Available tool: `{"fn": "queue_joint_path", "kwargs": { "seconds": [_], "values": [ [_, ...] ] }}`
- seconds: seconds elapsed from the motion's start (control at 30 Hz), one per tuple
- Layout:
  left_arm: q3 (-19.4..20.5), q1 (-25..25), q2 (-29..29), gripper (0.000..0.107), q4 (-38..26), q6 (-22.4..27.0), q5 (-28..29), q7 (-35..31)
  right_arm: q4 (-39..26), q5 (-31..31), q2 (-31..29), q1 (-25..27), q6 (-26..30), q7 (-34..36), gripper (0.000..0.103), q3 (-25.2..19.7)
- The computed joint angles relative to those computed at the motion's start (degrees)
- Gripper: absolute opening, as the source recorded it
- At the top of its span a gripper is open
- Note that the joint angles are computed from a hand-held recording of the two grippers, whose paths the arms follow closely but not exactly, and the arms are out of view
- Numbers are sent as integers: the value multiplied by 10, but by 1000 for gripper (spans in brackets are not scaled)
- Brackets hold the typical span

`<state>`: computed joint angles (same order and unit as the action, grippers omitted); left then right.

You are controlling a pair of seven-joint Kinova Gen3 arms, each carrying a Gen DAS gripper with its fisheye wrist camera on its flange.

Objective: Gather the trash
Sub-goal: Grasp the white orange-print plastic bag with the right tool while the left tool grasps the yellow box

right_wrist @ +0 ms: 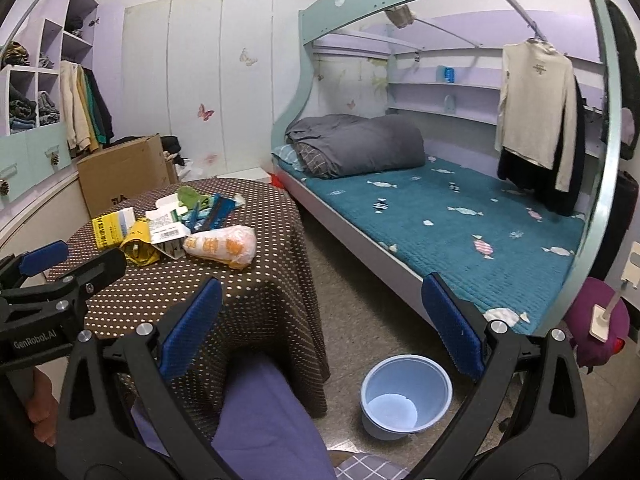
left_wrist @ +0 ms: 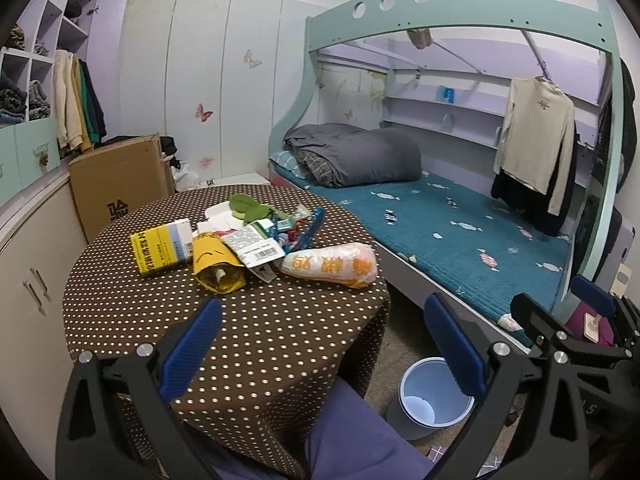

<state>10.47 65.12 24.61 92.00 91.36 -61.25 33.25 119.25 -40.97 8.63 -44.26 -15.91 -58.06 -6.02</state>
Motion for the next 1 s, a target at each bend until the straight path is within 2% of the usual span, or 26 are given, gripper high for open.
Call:
{"fn": "queue_joint_path", "kwargs": {
  "seconds": [0.1, 0.2, 0.37, 0.43, 0.5, 0.53, 0.73, 0.8, 1.0],
  "values": [
    [-2, -6, -6, 99, 4, 6, 14, 9, -19, 0, 4, -5, 30, 12, 98, 7],
    [0, -15, -14, 99, 9, 12, 32, 14, -44, -7, 12, -32, 67, 29, 98, 36],
    [2, -30, -24, 99, 16, 36, 52, 13, -79, 51, 31, -34, 100, -16, 98, 33],
    [3, -38, -31, 99, 21, 42, 57, 11, -97, 52, 42, -63, 116, -19, 98, 64],
    [5, -51, -39, 99, 27, 42, 62, 4, -118, 62, 52, -72, 137, -30, 98, 77],
    [6, -58, -44, 99, 34, 39, 64, 2, -131, 70, 59, -77, 151, -37, 98, 84],
    [12, -100, -70, 99, 66, 16, 75, -12, -218, 124, 114, -160, 238, -102, 98, 189],
    [15, -117, -85, 99, 83, -5, 80, -14, -254, 151, 138, -181, 270, -130, 98, 218],
    [25, -161, -123, 99, 132, -44, 85, -31, -357, 206, 205, -170, 360, -172, 98, 213]
  ]
}}
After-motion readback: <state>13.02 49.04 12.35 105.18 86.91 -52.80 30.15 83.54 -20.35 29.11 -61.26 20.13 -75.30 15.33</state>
